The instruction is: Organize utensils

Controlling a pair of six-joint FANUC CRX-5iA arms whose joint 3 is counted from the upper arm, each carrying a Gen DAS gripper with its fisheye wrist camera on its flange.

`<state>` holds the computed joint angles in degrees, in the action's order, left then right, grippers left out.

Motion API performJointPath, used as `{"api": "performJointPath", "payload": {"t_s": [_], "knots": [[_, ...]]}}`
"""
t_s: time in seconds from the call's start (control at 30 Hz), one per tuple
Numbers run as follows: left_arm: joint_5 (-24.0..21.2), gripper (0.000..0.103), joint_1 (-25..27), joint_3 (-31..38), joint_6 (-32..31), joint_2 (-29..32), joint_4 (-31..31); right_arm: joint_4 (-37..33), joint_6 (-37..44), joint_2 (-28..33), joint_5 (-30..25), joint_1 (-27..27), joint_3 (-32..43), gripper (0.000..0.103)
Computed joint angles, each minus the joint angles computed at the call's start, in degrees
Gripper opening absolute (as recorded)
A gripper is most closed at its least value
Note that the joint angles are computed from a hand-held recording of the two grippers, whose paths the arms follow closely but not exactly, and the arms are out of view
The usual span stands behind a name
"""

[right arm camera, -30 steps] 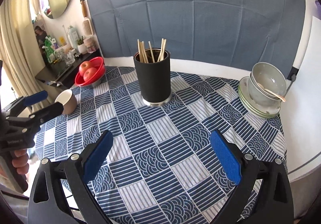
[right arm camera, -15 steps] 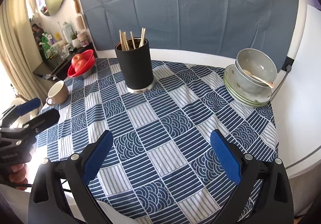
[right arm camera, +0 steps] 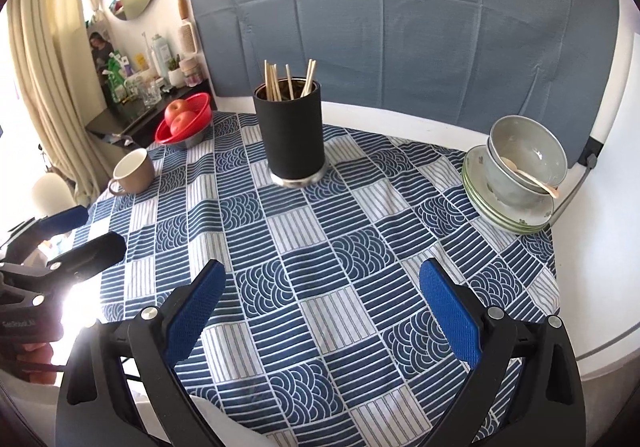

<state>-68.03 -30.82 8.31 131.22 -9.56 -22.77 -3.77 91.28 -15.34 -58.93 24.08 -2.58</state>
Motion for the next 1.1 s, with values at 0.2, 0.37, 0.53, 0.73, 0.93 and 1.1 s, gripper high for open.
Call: {"api": "performJointPath", "payload": {"t_s": [0.2,0.37,0.53,0.73,0.93,1.1], "knots": [[-1.97,0.097,-1.52,1.03,0.86,0.47,-1.69,-1.06,0.93,0.1,-0.78,-0.21,0.3,0.093],[-1.9,0.097,-1.55,0.95,0.06,0.48,-1.18,-0.85,0.88,0.01,-0.87,-0.03,0.18,0.093],[-1.92,0.097,-1.89,1.05,-0.11,0.55,-1.33,-0.75,0.63,-0.03,-1.05,-0.14,0.18,0.093],[-2.04,0.097,-1.6,0.73,0.5,0.42,-0.88,-0.67,0.54,0.14,-1.39,-0.21,0.34,0.093],[-2.54,0.097,-1.42,0.65,1.0,0.46,-0.78,-0.1,0.3,0.23,-1.15,-0.05,0.16,0.093],[-2.5,0.097,-1.11,0.52,0.99,0.34,-0.64,-0.2,0.45,0.35,-1.36,-0.01,0.27,0.093]]}}
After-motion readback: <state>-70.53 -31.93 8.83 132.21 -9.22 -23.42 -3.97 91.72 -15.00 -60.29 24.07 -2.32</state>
